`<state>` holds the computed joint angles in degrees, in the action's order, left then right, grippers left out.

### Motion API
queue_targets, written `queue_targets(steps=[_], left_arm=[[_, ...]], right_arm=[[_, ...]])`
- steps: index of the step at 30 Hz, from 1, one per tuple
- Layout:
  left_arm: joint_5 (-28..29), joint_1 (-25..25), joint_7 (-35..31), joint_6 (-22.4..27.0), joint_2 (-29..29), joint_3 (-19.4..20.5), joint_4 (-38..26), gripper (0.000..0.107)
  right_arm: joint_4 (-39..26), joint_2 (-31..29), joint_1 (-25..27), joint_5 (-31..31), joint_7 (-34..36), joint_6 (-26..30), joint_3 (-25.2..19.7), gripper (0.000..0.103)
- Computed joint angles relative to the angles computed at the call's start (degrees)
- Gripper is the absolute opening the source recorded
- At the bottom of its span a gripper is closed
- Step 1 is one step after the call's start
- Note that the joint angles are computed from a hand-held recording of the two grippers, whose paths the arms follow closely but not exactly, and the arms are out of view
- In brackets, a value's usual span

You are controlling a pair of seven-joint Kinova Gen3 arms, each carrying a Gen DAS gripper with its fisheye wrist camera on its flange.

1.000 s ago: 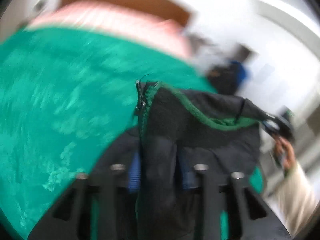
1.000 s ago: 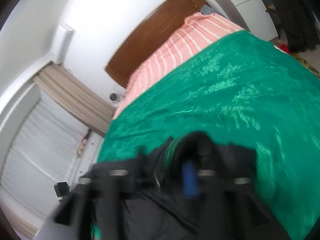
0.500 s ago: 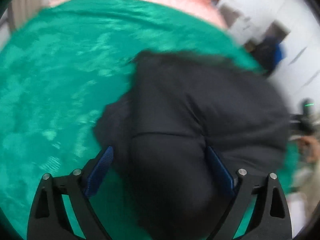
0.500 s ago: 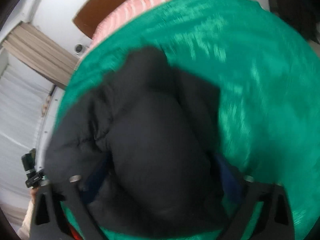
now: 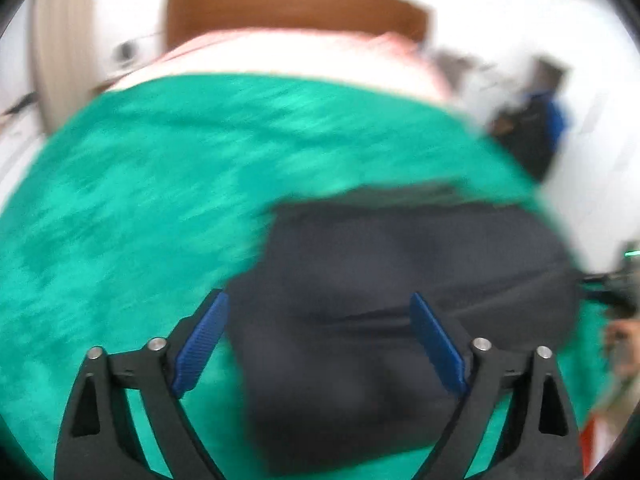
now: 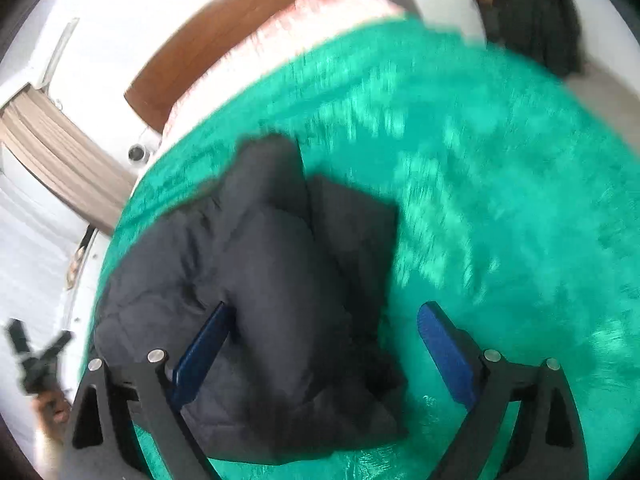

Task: Fold large clothes
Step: 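Lower the hem onto the jacket and open both grippers, then press the folded jacket flat with the left gripper while the right gripper withdraws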

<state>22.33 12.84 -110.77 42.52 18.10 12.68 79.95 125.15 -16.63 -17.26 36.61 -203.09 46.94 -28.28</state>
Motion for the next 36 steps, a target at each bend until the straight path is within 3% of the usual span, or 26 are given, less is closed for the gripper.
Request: queue_targets(steps=[2,4,8,11,13,15,18,21,24,27,32,34,36], left_arm=[[3.77,1.43,-3.50,1.12,0.16,2.00,-1.35,0.099],[3.85,6.38,-5.16,-0.01,1.92,1.84,-2.55,0.099],[-4.46,17.00,-2.82,-4.37,9.38,-2.22,-3.69,0.100],[-10.27,23.25,3.37,-9.01,12.91,-7.43,-2.90,0.103],[-14.37,24.28,7.07,-8.81,12.07,-7.59,-2.48,0.102],[-16.57,23.00,8.02,-7.47,9.62,-5.56,-0.90,0.101],[-17.15,22.36,6.52,-11.46,4.15,-4.21,6.27,0.101],[-23.51,29.53,11.97,-14.33,4.38,-9.93,10.01,0.103],[-28.33,35.01,18.04,-18.39,5.69,-14.47,12.50,0.103],[-26.19,31.32,16.70,-14.84,4.83,-10.63,11.40,0.100],[-16.27,19.08,17.44,-8.73,2.47,-0.87,5.93,0.101],[-17.06,19.01,20.96,-8.13,5.48,-1.09,0.62,0.101],[-20.60,22.10,25.62,-8.11,9.64,-4.15,-4.69,0.101]], right_arm=[[-2.30,0.17,-0.06,4.66,-4.28,4.66,-5.31,0.094],[-4.12,1.62,0.25,9.32,-8.45,7.52,-10.62,0.094],[-3.91,8.28,3.73,18.64,-14.64,5.32,-19.10,0.095],[-2.90,14.62,-0.26,20.67,-15.94,4.95,-16.08,0.095],[-3.75,17.10,-5.57,20.85,-14.93,8.65,-13.25,0.095],[-3.32,15.88,-9.81,21.39,-17.65,10.58,-11.81,0.095],[-1.68,14.03,-13.91,23.06,-24.64,13.96,-13.07,0.095],[-0.84,16.38,-18.44,24.74,-30.77,19.79,-13.74,0.095],[-1.40,19.56,-17.75,23.67,-33.54,23.97,-17.70,0.095],[-2.77,20.47,-22.69,21.95,-35.11,30.96,-18.11,0.095],[-4.73,18.81,-33.40,12.74,-30.55,41.68,-8.91,0.099],[-3.97,17.05,-31.90,9.61,-30.56,41.68,-7.49,0.099],[-2.19,14.56,-30.03,7.26,-28.92,38.43,-4.26,0.099]])
